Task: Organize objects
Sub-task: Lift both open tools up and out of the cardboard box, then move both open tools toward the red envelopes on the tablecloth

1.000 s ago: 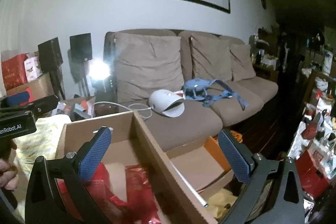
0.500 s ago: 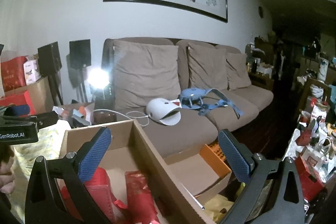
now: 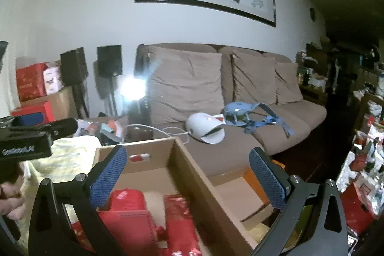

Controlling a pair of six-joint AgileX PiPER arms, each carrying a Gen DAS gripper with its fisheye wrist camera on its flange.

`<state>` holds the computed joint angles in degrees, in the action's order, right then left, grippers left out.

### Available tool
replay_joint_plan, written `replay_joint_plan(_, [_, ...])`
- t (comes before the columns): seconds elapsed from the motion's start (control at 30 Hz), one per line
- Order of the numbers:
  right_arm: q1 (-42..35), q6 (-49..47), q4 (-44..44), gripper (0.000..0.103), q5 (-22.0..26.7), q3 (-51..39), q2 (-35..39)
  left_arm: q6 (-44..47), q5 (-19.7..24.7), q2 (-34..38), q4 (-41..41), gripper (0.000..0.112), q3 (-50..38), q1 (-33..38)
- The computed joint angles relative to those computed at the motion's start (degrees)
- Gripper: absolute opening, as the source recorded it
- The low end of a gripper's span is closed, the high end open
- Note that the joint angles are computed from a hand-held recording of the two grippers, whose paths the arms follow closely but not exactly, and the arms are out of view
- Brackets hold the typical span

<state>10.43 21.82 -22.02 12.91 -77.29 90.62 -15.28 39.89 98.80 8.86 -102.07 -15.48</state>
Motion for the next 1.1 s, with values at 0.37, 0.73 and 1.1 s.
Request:
replay_joint_plan(0.37, [0.22, -10.29, 10.32, 0.102, 0.81, -0.46, -1.60, 0.90, 1.89, -5.08, -1.11, 0.103, 3.50, 3.27])
replay_joint_plan(0.73, [-0.20, -19.29, 20.92, 0.102, 0.77, 0.02, -4.46, -2.60, 4.65, -12.35, 5.04, 0.103, 7.65, 8.15])
replay_joint_plan(1.1, [4.71, -20.63, 21.28, 0.102, 2.44, -0.33, -5.29, -0.12, 6.35, -18.68, 1.01, 0.103, 12.76, 13.50])
